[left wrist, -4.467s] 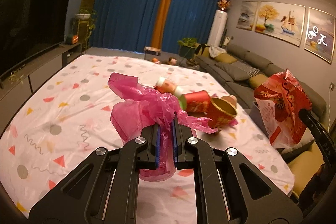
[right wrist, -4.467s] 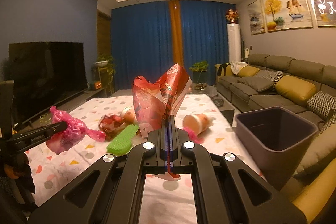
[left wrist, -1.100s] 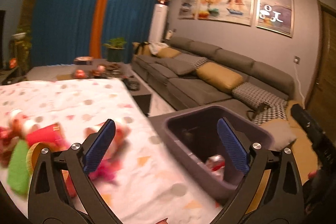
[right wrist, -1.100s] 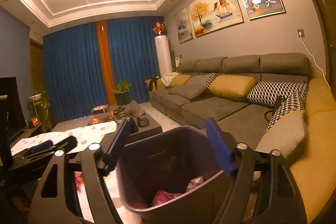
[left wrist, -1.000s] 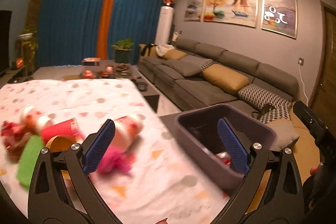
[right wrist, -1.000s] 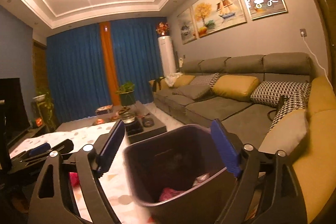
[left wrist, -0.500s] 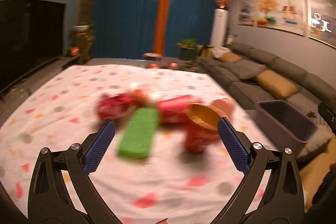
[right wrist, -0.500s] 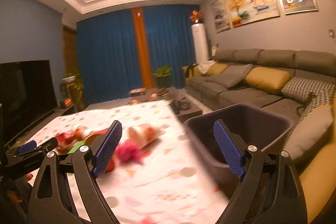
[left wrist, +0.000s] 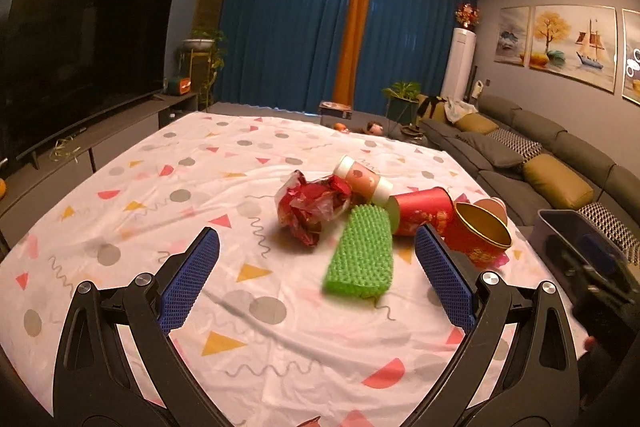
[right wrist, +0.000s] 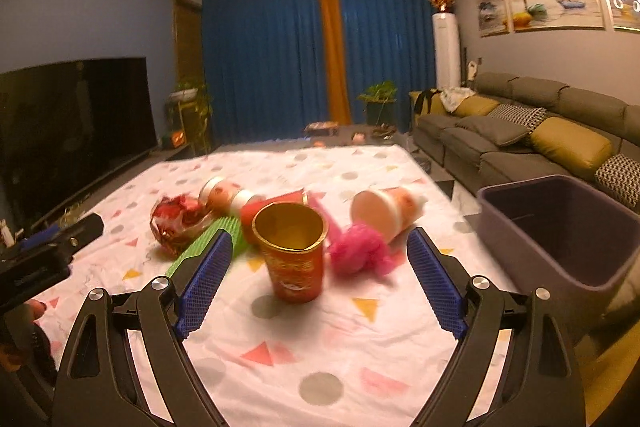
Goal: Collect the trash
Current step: 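Move both tools back over the remaining cups and green mesh sleeve, then grasp the green mesh sleeve with the left tool while the right tool grasps the gold-rimmed cup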
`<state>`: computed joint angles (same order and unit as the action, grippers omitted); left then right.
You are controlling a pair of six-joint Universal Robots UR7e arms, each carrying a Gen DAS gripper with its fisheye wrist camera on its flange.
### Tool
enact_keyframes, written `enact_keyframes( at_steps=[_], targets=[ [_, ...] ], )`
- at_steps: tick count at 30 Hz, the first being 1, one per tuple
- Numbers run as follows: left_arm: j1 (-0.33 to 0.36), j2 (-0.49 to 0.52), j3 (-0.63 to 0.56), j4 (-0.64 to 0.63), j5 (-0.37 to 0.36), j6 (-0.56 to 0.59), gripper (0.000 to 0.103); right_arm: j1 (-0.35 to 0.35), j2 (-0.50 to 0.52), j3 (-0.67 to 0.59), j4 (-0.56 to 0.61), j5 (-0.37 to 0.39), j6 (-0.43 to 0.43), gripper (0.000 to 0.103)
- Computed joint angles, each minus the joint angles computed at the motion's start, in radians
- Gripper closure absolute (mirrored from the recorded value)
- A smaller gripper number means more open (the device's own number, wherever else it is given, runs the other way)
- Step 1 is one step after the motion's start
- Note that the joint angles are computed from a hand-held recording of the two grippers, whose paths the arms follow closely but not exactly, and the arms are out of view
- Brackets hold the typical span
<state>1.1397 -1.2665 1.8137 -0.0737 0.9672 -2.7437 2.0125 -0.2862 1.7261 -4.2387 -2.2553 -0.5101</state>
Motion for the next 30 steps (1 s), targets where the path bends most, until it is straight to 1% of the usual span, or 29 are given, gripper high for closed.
enact_keyframes(
  at_steps=[5,8,17,22,24,25,27,30],
  targets=[
    [0.022,0.019,-0.032,0.007,0.013,0.004,0.007,-0.012,0.035,-0.093,0.126,-0.018,0.003,0.017],
    [0.034,0.029,-0.052,0.012,0.029,0.006,0.007,-0.023,0.043,-0.130,0.190,-0.024,0.024,0.017],
    [0.051,0.086,-0.120,0.043,0.063,0.037,0.007,-0.045,0.063,-0.203,0.273,-0.042,0.027,0.018],
    [0.067,0.111,-0.150,0.070,0.078,0.018,0.007,-0.056,0.057,-0.213,0.333,-0.040,0.069,0.030],
    [0.070,0.123,-0.159,0.079,0.082,0.015,0.007,-0.059,0.053,-0.215,0.362,-0.038,0.083,0.042],
    [0.070,0.126,-0.162,0.082,0.083,0.017,0.007,-0.060,0.050,-0.212,0.372,-0.035,0.090,0.042],
    [0.071,0.138,-0.170,0.093,0.084,0.021,0.007,-0.061,0.048,-0.207,0.363,-0.028,0.091,0.049],
    [0.070,0.158,-0.187,0.114,0.086,0.025,0.007,-0.059,0.047,-0.196,0.324,-0.029,0.085,0.051]
  ],
)
